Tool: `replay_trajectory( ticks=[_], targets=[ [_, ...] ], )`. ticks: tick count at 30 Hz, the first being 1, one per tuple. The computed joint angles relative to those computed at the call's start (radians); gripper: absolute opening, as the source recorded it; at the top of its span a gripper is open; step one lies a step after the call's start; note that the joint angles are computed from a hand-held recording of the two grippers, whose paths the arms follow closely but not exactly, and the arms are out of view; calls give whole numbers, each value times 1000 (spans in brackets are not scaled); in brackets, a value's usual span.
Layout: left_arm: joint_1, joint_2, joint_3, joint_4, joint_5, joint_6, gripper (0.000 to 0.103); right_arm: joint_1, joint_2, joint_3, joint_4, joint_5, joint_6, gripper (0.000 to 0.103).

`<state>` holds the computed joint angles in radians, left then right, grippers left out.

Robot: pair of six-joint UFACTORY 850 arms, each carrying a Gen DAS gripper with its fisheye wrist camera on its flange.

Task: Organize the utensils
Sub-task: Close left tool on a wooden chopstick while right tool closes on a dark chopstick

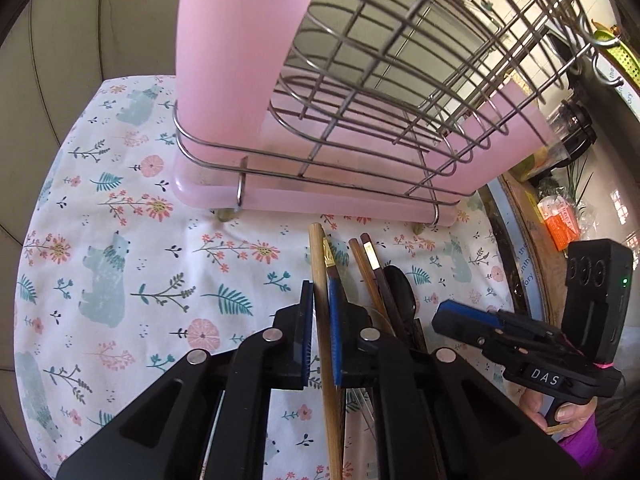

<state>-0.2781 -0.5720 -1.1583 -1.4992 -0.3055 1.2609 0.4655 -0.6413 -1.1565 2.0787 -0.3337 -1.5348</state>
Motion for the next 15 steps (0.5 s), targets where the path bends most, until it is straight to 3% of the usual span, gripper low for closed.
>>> replay_trajectory(
  ticks=[3, 8, 10, 12, 15],
  targets=[
    [9, 18, 18, -29, -11, 39, 7, -4, -12, -6, -57, -54, 81, 24],
    [6, 35, 37, -95, -18, 103, 7, 15, -42, -46, -143, -42, 173, 24],
    [8, 47, 49, -128, -20, 137, 7, 21, -44, -50, -154, -35, 187, 20],
    [12, 62, 64, -156, -25, 168, 7, 23, -43, -48, -155, -31, 192, 7],
    [26, 90, 92, -192, -35, 214, 7, 26, -47, -55, -158, -34, 196, 7]
  ],
)
